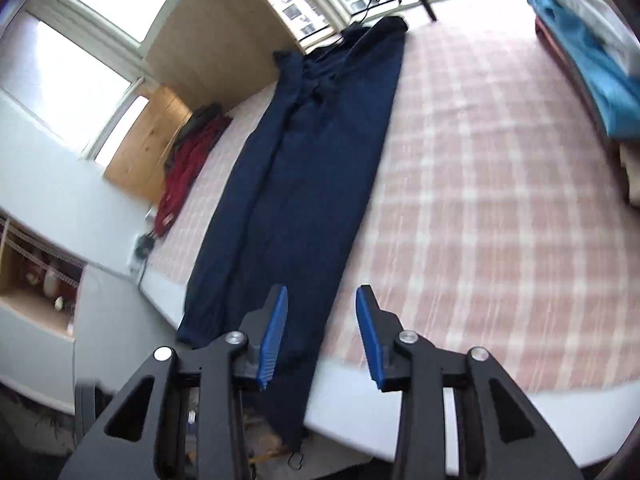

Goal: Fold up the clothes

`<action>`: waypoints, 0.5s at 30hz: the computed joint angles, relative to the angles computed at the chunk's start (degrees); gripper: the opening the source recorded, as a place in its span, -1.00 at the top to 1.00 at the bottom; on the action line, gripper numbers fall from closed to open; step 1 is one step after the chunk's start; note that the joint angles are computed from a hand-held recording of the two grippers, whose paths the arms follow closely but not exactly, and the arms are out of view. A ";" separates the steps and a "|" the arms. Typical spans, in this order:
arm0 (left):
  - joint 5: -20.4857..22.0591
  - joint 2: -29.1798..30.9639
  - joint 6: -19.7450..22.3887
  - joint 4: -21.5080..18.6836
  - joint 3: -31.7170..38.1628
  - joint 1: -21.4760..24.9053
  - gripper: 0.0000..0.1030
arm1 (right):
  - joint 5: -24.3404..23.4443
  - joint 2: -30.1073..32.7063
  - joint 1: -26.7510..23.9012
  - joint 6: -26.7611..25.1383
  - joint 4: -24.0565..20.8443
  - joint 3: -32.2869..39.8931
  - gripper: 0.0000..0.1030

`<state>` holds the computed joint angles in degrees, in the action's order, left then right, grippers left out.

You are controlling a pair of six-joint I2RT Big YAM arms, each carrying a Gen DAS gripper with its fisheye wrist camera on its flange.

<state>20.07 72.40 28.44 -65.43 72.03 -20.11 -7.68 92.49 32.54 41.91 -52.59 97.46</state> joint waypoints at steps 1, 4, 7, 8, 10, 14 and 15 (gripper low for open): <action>0.13 0.43 -0.75 -0.19 0.31 0.16 0.44 | 0.20 3.49 -1.66 -2.09 -1.44 4.49 0.32; 0.51 1.74 -5.02 -1.37 1.39 0.76 0.44 | 2.55 16.63 -5.19 -8.92 -10.81 22.07 0.32; -1.77 2.09 -8.31 -1.11 1.47 0.39 0.44 | -0.07 25.83 -8.95 -11.95 -17.06 35.06 0.32; -2.91 2.09 -9.58 -0.41 1.36 -0.28 0.43 | -0.26 28.90 -9.23 -12.05 -18.84 39.38 0.32; -3.01 2.69 -12.28 0.28 1.48 -1.20 0.41 | -1.63 34.02 -9.83 -12.41 -22.01 46.80 0.32; -7.55 3.91 -15.38 3.15 1.56 -4.32 0.26 | -3.80 37.57 -10.33 -13.99 -23.72 51.78 0.31; -8.94 4.35 -15.48 3.05 1.67 -5.01 0.26 | -3.59 38.76 -10.18 -14.10 -24.39 53.75 0.31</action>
<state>11.13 76.75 12.97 -62.38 73.70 -25.13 -11.27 131.24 22.36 27.82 -76.98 151.21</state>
